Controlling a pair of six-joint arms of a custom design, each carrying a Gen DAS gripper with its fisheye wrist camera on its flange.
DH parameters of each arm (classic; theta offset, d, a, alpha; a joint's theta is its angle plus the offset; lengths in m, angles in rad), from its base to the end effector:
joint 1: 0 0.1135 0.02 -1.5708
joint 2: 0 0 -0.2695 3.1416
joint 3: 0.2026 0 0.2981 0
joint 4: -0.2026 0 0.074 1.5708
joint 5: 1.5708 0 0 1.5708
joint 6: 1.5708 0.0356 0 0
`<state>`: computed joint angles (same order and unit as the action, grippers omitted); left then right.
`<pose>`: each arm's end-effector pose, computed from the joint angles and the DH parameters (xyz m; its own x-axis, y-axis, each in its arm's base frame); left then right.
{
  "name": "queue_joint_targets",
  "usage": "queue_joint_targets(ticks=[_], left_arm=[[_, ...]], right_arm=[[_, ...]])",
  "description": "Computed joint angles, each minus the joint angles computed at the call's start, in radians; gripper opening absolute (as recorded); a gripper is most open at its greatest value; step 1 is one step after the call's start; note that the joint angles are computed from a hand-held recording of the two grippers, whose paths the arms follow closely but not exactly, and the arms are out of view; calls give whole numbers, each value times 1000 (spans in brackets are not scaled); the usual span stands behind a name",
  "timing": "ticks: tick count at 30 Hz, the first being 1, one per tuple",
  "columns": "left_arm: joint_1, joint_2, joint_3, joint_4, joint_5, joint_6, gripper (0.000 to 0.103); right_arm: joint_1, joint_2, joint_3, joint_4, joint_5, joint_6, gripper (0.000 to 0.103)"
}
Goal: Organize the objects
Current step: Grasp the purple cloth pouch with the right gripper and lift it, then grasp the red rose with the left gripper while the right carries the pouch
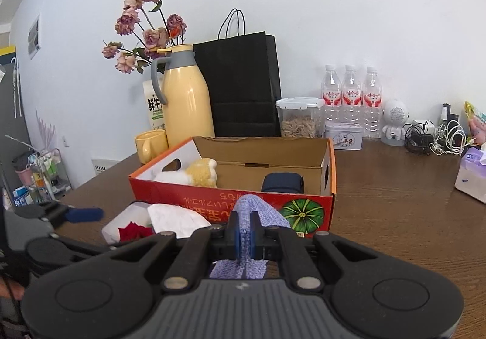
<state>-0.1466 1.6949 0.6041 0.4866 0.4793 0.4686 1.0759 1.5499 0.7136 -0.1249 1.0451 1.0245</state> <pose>0.3224 -0.0642 0.0896 -0.2733 0.4455 -0.8526 0.7044 0.6962 0.1379 0.1730 0.2557 0.1311 -0.3787 0.2012 -0.9034 0.2255 0.9667 0.1208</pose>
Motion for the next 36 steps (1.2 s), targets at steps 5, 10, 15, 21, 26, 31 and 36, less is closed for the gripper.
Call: queue_joint_targets(ticks=[5, 10, 15, 21, 26, 31, 36], left_arm=[[-9, 33, 2, 30, 1, 11, 38], [16, 21, 11, -13, 71, 18, 21], [46, -5, 13, -38, 130, -16, 19], [81, -52, 30, -84, 197, -76, 19], [75, -87, 51, -63, 229, -156, 19], [19, -70, 122, -24, 201, -248, 19], [-53, 12, 235, -13, 132, -321, 19]], right_arm=[[-10, 9, -8, 63, -12, -33, 5], [-13, 24, -4, 96, -19, -48, 5], [-12, 28, -4, 100, -17, -46, 5], [-11, 22, -2, 109, -2, -66, 5], [-36, -5, -8, 175, 9, -163, 5], [-118, -23, -16, 343, -29, -338, 5], [-230, 7, 6, 485, -113, -474, 5]])
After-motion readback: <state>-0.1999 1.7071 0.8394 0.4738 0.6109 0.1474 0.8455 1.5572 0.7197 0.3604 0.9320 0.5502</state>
